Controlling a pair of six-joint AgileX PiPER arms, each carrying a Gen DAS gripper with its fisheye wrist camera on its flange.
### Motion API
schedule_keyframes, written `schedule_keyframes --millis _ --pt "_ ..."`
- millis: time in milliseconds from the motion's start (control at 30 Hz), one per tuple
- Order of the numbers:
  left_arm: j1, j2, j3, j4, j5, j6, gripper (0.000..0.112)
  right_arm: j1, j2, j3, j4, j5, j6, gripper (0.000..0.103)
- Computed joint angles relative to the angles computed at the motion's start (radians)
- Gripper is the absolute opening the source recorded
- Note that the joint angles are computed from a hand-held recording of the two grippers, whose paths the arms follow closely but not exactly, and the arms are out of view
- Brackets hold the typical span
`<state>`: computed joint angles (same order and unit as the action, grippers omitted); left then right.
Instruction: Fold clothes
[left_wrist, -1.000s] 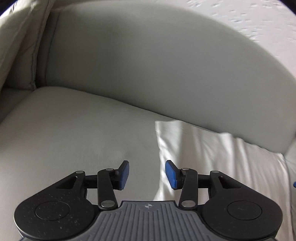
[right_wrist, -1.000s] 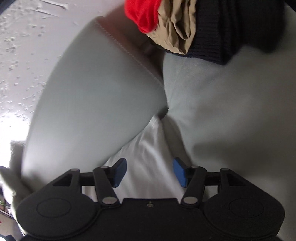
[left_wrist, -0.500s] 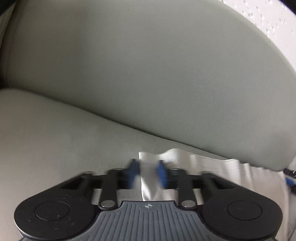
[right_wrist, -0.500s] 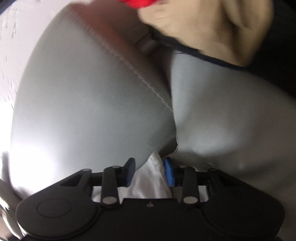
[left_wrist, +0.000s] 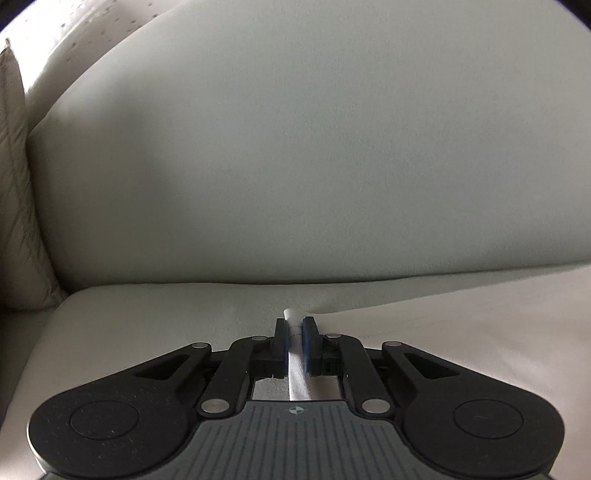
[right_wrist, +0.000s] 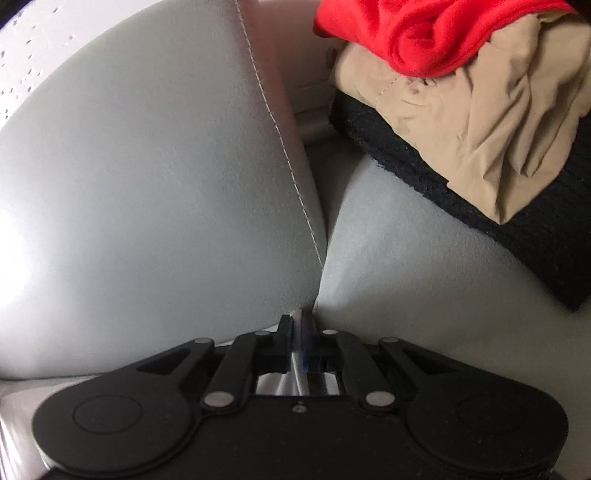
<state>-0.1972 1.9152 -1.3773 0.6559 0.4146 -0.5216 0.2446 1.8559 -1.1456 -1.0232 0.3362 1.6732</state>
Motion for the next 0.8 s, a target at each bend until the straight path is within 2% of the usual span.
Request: schedule_keyframes --millis 67,100,167,233,333,367,467,533,567,633,700,733,800 --pt "0.006 -0.057 0.031 -0.045 0.027 0.034 0.016 -0.002 -0.055 0.034 0.040 -0.008 -0.011 0.015" --pt "0.020 -0.113 0.075 -0.075 0.016 0.063 0.016 -0.003 -0.102 0.070 0.034 -0.017 0.012 0.016" --pt "0.059 -0.260 0.191 -0.185 -0.024 0.181 0.016 0.007 -0.250 0.183 -0.011 -0.038 0.091 0.017" --pt "0.091 -0.434 0.305 -0.303 -0.026 0.330 0.016 0.037 -0.425 0.290 0.016 -0.024 0.084 0.018" --pt "0.137 -0.705 0.421 -0.511 0.051 0.582 0.016 0.152 -0.703 0.390 0.180 0.108 -0.061 0.020" --pt "0.164 -0.787 0.435 -0.605 0.106 0.677 0.017 0.219 -0.789 0.407 0.203 0.183 -0.077 0.020" --pt "0.281 -0.975 0.427 -0.854 0.300 0.908 0.017 0.370 -0.932 0.364 0.268 0.359 -0.145 0.022" --pt "0.301 -1.042 0.421 -0.891 0.389 0.923 0.018 0.466 -0.994 0.349 0.262 0.457 -0.126 0.027" --pt "0.301 -1.057 0.422 -0.893 0.410 0.918 0.018 0.554 -1.023 0.341 0.230 0.541 -0.074 0.030" --pt "0.234 -1.052 0.450 -0.834 0.409 0.834 0.018 0.754 -1.081 0.304 0.238 0.700 -0.020 0.035" --pt "0.248 -1.040 0.525 -0.850 0.383 0.844 0.017 0.928 -1.086 0.321 0.200 0.822 0.128 0.040" --pt "0.234 -1.036 0.571 -0.842 0.362 0.820 0.016 0.963 -1.078 0.360 0.179 0.837 0.211 0.042" --pt "0.191 -1.001 0.645 -0.814 0.305 0.739 0.004 0.925 -1.075 0.429 0.226 0.775 0.278 0.042"
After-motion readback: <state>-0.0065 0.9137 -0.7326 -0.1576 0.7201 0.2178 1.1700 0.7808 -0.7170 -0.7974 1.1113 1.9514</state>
